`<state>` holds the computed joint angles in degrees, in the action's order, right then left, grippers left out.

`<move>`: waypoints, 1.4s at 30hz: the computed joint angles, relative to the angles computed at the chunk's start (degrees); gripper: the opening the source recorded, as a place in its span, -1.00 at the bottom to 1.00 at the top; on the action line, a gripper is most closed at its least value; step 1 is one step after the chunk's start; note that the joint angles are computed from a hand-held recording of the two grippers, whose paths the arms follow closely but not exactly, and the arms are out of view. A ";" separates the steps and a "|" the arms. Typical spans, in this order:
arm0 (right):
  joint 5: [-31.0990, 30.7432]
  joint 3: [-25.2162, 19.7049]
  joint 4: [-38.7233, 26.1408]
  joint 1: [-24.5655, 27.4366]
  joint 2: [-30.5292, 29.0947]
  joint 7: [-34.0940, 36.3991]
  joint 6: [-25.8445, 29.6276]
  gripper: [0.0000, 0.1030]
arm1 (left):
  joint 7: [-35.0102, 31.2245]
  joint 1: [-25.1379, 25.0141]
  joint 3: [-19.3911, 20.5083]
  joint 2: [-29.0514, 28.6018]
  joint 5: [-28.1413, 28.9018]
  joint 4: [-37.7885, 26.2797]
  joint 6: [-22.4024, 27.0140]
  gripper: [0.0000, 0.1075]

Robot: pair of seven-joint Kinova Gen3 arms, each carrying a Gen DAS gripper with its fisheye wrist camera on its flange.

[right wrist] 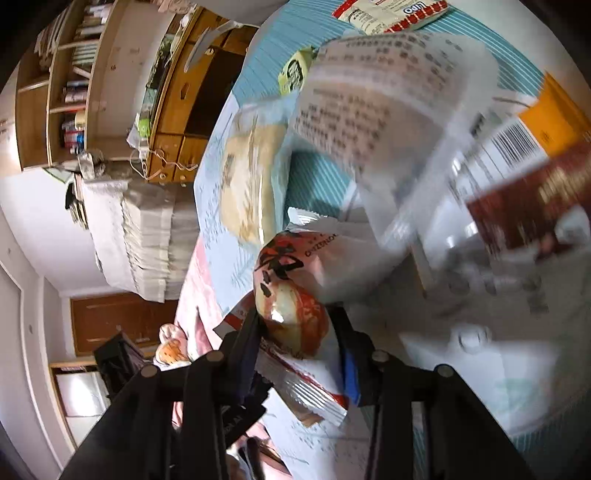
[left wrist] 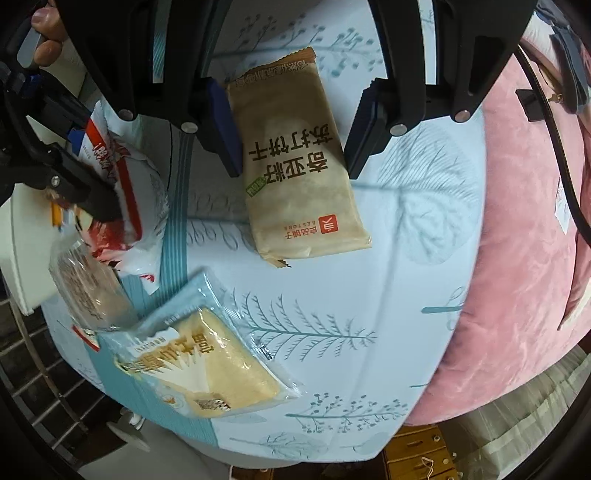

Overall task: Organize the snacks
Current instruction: 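Carry the cracker pack and bread bag over the tray with both tools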

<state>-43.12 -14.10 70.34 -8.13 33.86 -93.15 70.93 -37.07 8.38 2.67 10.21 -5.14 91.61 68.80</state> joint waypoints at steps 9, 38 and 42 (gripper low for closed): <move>-0.19 1.32 10.29 0.93 -10.12 4.82 -2.99 -0.28 | 1.47 2.04 2.78 -9.87 -2.09 4.96 -0.36 0.00; 6.31 13.49 13.04 6.55 -29.39 15.07 6.77 -0.28 | -0.82 6.62 10.33 -13.43 -1.59 -7.69 -0.49 0.01; 6.87 14.19 9.16 9.18 -27.10 19.56 9.88 -0.28 | 4.73 10.93 11.99 -9.67 -7.03 -12.67 0.06 0.01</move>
<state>-36.25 0.08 79.50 1.05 6.76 -73.58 80.82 -32.34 19.31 14.65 0.54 -12.17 78.94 68.86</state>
